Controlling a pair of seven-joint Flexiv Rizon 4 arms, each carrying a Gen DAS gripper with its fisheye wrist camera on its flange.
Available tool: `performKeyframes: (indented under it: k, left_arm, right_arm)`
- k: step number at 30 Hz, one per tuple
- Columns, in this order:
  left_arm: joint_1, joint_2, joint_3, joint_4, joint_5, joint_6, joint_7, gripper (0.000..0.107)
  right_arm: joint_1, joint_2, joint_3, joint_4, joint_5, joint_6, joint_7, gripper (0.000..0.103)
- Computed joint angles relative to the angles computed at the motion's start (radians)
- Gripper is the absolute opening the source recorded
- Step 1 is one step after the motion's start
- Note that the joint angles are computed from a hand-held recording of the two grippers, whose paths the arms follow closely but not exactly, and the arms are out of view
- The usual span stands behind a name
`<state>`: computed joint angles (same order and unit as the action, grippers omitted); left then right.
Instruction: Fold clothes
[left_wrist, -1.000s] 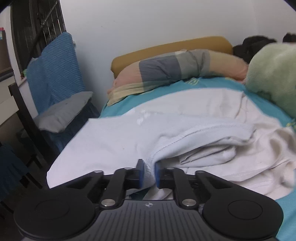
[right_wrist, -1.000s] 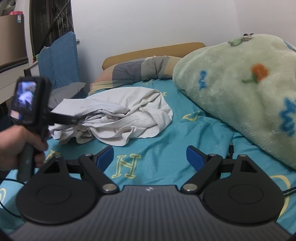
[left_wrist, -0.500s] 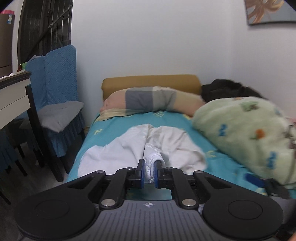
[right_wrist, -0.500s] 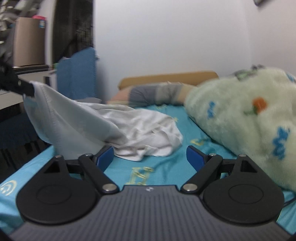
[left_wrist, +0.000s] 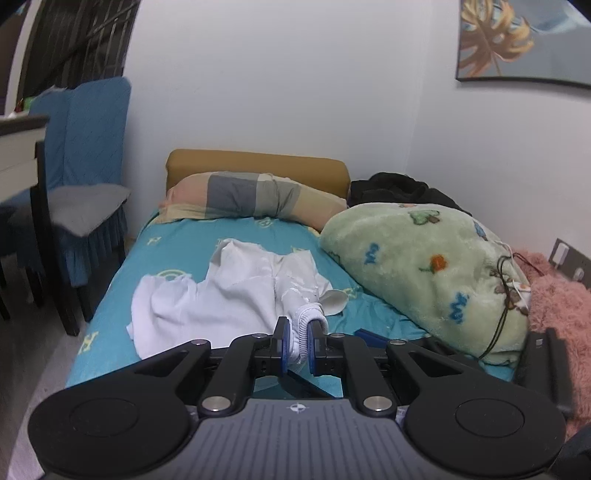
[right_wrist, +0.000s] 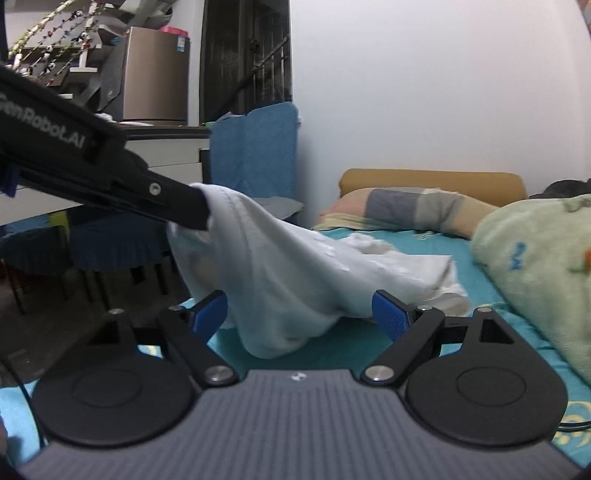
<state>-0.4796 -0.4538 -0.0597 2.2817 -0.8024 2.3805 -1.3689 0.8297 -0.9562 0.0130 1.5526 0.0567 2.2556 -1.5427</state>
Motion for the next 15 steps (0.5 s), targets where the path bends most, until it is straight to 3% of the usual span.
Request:
performKeyframes:
  k: [2,6,9,15]
  left_arm:
    - [0.020,-0.007,-0.002,-0.001,0.028,0.006,-0.036,0.010]
    - [0.045,-0.020,-0.001,-0.009,0.066,0.001,-0.085,0.011]
    - [0.020,-0.046,0.012,-0.037,0.016,0.001,-0.053,0.011]
    - [0.026,-0.071,0.010,-0.061,-0.005,-0.038,-0.047,0.011]
  right_arm:
    - [-0.021,-0.028,0.027,-0.056,-0.003,-0.041,0.056,0.087]
    - [-0.079,-0.070,0.078,-0.092,-0.139,-0.039,0.132,0.087]
    - [-0.111,-0.086,0.111,-0.101,-0.227,-0.038,0.192,0.087]
    - [-0.005,-0.077,-0.019,-0.131,0.007,-0.069,0.209,0.087]
